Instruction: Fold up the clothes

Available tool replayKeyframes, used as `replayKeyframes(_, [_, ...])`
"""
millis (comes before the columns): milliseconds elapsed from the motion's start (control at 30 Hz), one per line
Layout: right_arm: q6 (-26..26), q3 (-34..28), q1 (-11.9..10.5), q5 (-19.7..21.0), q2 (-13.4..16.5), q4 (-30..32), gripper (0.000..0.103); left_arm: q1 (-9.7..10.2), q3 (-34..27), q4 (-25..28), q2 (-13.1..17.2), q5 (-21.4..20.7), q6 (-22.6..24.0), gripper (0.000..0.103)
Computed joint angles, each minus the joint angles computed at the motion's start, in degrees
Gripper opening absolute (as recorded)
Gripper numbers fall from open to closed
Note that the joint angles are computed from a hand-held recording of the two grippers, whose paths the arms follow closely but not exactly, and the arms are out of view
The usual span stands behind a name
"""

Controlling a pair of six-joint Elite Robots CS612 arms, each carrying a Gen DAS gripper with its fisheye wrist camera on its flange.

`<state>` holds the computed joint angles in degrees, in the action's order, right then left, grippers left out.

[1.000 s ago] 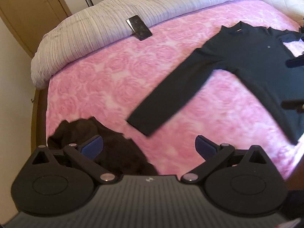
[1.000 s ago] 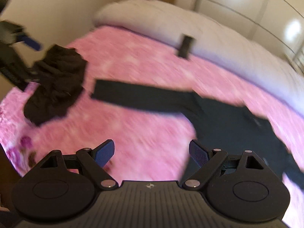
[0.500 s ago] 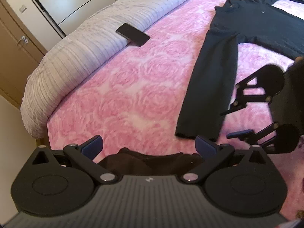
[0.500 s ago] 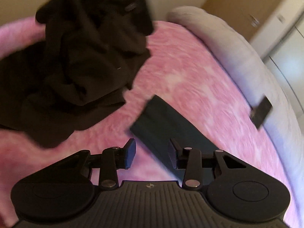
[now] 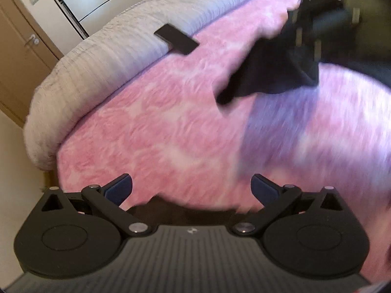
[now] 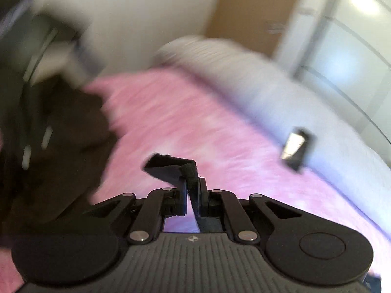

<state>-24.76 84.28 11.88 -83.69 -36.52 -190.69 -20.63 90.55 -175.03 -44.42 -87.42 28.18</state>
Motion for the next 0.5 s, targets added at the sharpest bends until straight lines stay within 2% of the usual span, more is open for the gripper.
replayKeyframes(67, [5.7,1.9,-2.0,-1.2,-1.8,-4.6,0.005,-1.32,-1.7,0.8,0.8,-1.3,-0.2,0.102])
replayKeyframes(167, [13.9,5.6,-5.5,-5.4,-4.4,-11.8,0.005,-3.84,-4.3,1.9,2.1,-3.1,0.9,0.102])
replayKeyframes(267, [22.5,9.1,-9.5,-13.0,-6.1,-17.2,0.005,-6.65,-7.4,2.8,3.6,-5.4,1.3,0.102])
replayKeyframes(300, [26.4,10.4,-11.2,-15.7,-6.4,-17.4,0.005,-7.70,-8.5,3.3,4.3,-5.9,1.6,0.102])
replayKeyframes(400, [35.8,12.9,-16.2,-19.1,-6.5,-14.1,0.006,-10.78,-12.1,5.6,6.7,-5.6,2.7,0.102])
replayKeyframes(500, [39.6,14.1,-21.0,-18.4,-4.9,-10.6,0.006,-13.67,-16.7,9.1,10.0,-4.5,1.9,0.102])
